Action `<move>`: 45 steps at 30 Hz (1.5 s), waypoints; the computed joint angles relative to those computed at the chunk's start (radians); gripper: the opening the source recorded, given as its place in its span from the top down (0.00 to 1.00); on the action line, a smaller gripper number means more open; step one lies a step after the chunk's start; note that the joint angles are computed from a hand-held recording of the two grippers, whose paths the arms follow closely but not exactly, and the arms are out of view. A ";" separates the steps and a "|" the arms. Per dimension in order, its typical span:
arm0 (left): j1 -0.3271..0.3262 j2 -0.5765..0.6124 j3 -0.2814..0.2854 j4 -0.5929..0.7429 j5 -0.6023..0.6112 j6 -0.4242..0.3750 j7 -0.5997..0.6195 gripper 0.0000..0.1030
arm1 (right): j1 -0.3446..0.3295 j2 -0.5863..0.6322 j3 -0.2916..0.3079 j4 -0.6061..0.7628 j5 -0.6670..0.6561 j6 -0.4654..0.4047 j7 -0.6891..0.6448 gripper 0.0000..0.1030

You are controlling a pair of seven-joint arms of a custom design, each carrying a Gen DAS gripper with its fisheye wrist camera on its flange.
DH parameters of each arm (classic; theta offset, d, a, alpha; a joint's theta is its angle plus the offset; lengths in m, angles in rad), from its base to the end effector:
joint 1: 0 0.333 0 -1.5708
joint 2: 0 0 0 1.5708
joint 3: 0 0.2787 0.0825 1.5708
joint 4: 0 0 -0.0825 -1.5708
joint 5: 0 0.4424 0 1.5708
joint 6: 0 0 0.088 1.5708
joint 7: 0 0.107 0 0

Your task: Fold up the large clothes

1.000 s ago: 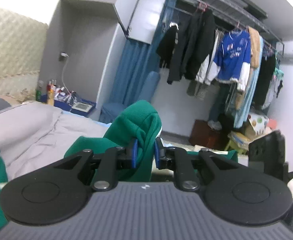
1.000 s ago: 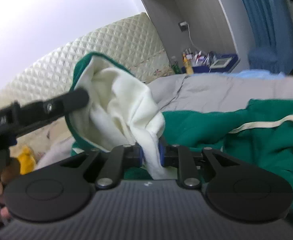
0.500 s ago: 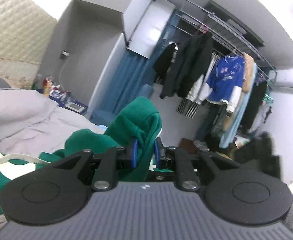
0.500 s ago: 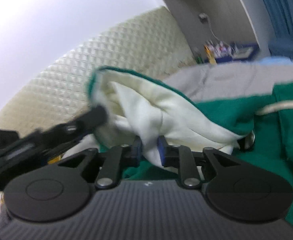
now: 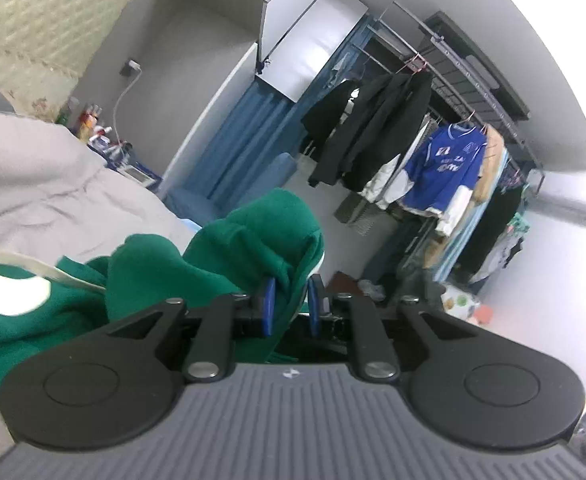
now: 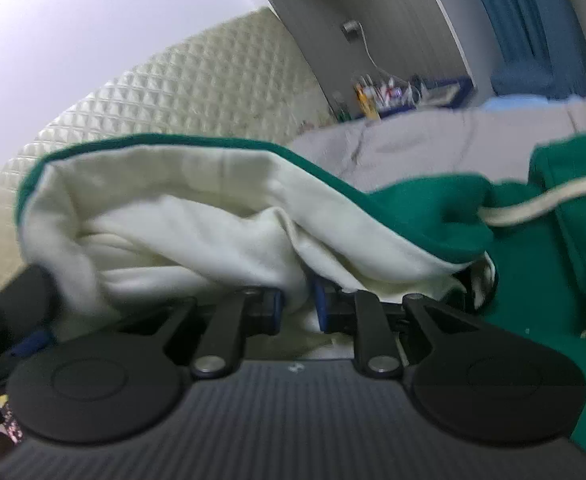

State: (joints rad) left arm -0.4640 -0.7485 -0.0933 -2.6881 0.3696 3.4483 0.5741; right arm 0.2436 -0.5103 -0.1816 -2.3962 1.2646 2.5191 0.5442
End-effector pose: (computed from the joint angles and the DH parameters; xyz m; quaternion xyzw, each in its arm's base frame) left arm 0.3352 -0.2646 0.5806 -0.5094 0.5344 -0.6645 0.1159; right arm 0.5159 0.0191 0.5125 -0.6438 0.5216 -0.0638 0.5562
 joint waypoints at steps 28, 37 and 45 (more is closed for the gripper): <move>0.123 -0.077 -0.097 -0.053 -0.093 0.053 -0.039 0.82 | -0.031 0.025 -0.033 0.059 -0.088 -0.166 0.184 0.78; 0.112 -0.027 -0.019 -0.059 0.004 0.202 -0.086 0.94 | -0.021 0.182 0.048 0.181 0.026 -0.112 0.105 0.82; 0.246 -0.044 -0.128 -0.090 -0.123 0.038 -0.104 0.93 | -0.054 0.229 0.078 0.189 -0.084 -0.095 0.192 0.83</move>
